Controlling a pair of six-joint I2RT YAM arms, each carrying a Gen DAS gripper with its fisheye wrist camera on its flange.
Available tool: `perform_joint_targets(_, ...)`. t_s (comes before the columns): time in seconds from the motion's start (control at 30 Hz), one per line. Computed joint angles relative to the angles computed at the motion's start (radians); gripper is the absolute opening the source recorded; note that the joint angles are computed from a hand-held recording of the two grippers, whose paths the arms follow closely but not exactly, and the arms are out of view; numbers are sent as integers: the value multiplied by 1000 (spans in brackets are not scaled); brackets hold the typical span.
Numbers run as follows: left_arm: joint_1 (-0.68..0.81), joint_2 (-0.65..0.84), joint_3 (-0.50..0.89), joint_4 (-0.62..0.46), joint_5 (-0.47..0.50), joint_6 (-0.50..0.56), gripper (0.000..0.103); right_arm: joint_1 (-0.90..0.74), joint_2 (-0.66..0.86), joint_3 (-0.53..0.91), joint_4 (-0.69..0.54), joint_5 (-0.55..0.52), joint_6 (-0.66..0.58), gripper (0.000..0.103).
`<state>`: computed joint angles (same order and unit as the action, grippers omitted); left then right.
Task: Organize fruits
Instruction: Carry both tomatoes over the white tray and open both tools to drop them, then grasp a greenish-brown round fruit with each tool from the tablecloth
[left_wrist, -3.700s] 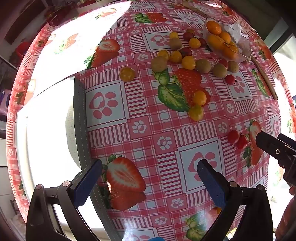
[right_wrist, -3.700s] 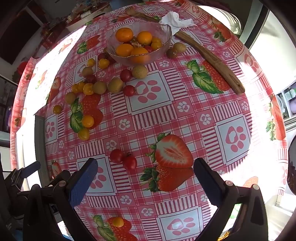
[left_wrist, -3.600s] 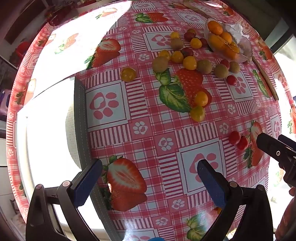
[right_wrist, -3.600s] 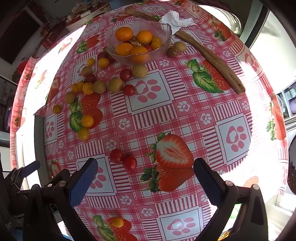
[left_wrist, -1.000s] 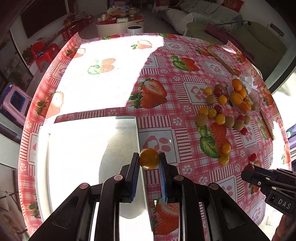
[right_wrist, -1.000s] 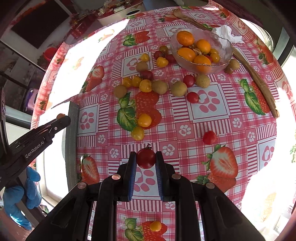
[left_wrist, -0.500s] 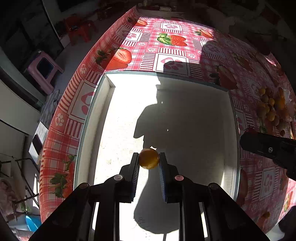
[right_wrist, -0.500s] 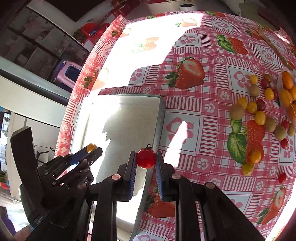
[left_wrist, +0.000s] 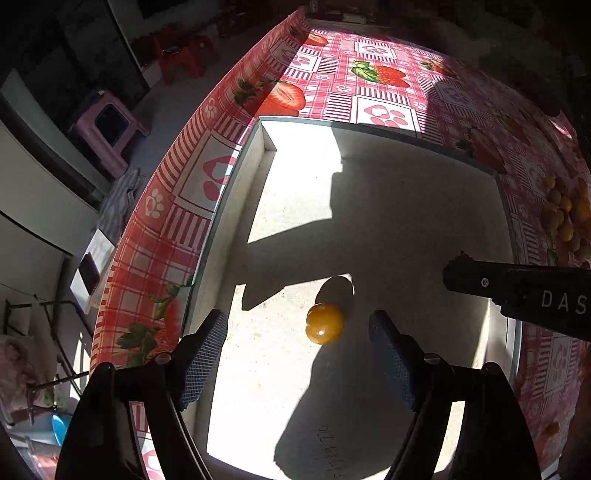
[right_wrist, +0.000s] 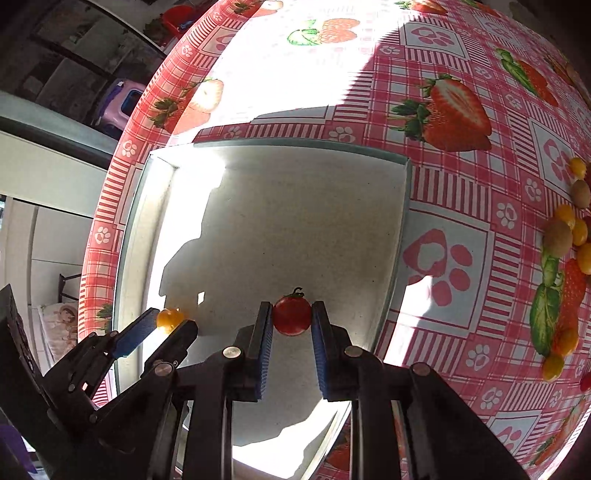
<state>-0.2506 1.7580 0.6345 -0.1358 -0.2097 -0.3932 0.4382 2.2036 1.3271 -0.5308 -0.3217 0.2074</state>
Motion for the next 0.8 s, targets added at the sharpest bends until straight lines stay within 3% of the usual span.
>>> perform_joint_targets(0.1, 14, 3, 1, 7, 18, 15, 80, -2, 13, 16, 3, -19, 2, 28)
perform_joint_targets(0.27, 46, 33, 20, -14, 118, 40, 80, -26, -54, -30, 43, -75, 32, 63)
perform_joint_targets(0.37, 17, 30, 31, -48, 75, 26, 80, -47, -137, -92, 96, -102, 55, 77)
perform_joint_targets(0.5, 7, 31, 60, -98, 96, 38, 80, -87, -225, -170, 128, -86, 55, 79)
perform_joint_targets(0.6, -12, 52, 110, -154, 140, 45, 80, -156, -295, -212, 83, -70, 29, 79)
perform_joint_targets(0.8, -133, 59, 235, -254, 129, 10, 80, -378, -416, -334, 8, -9, -93, 79)
